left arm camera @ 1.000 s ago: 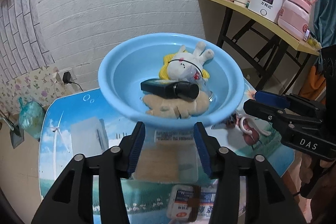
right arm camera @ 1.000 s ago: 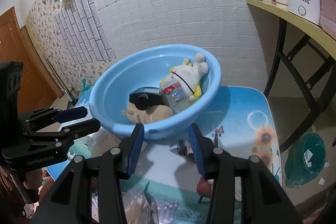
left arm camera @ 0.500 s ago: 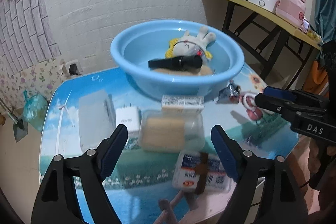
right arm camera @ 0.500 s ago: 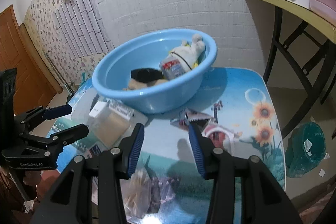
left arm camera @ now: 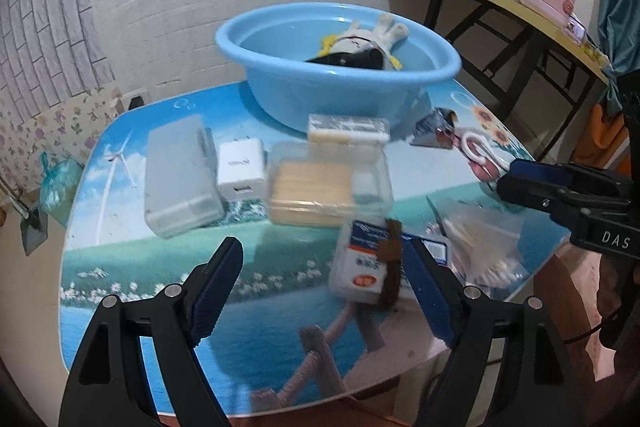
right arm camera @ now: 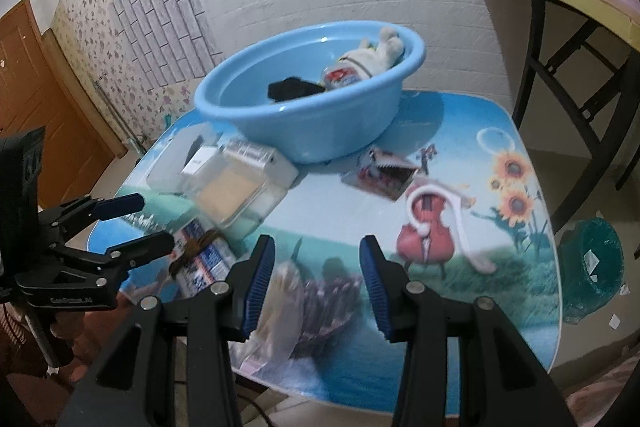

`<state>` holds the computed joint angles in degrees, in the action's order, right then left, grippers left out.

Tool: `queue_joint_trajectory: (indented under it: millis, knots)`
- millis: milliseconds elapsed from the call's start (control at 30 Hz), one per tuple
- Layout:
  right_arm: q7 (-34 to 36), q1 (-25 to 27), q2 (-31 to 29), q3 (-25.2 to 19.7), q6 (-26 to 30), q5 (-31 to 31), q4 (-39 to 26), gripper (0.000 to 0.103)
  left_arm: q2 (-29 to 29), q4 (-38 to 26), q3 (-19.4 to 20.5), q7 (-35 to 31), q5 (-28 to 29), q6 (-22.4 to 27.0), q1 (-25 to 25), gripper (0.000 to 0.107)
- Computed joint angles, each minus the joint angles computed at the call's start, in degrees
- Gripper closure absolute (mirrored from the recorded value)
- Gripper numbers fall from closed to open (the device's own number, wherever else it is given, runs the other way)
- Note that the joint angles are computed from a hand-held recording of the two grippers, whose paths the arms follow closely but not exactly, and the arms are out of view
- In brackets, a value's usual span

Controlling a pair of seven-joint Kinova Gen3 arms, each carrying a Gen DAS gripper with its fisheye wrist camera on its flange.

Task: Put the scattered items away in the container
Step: 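Withdraw both grippers from the basin back over the table, then grasp the toothpick box with the left gripper while the right grasps the plastic bag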

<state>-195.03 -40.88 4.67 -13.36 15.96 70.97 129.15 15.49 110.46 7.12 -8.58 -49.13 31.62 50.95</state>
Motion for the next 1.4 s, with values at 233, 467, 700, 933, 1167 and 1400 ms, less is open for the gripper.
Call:
queue_joint_trajectory:
  millis: [233,467,700,933,1167,1400]
  knots:
    - [0.57,-0.25,-0.41,-0.34,-2.55,-1.89,1.46,0.059,1.03,0.07,0.94,-4.03,1.08,-2.82,0.39,0.017]
    - [2.58,-0.78,0.43,0.32,-4.44,-4.07,1.62,0.059,3.7,-2.0,-0.42,-9.38,3.97,-2.39,2.22,0.017]
    - [3.41,-2.78,0.39,1.97,-4.49,-4.34,1.16,0.059,5.13,-3.22,-1.17,-14.03,6.51,-2.75,2.7,0.027]
    - [6.61,-2.97,0.99,2.65,-5.47,-7.8,0.93,0.059,2.5,-0.11,-4.12,-11.32,6.69,-5.33,3.69,0.027]
    - [9.87,-5.98,3.35,4.9,-6.1,-9.71,-0.51,0.054,-1.39,3.99,-4.29,-3.84,2.81,-5.61,2.36,0.027]
    - [16.35,-10.44,6.4,7.25,-5.02,-13.11,-2.7,0.057,-2.18,5.08,-1.48,0.44,-0.45,-4.66,-0.44,0.027]
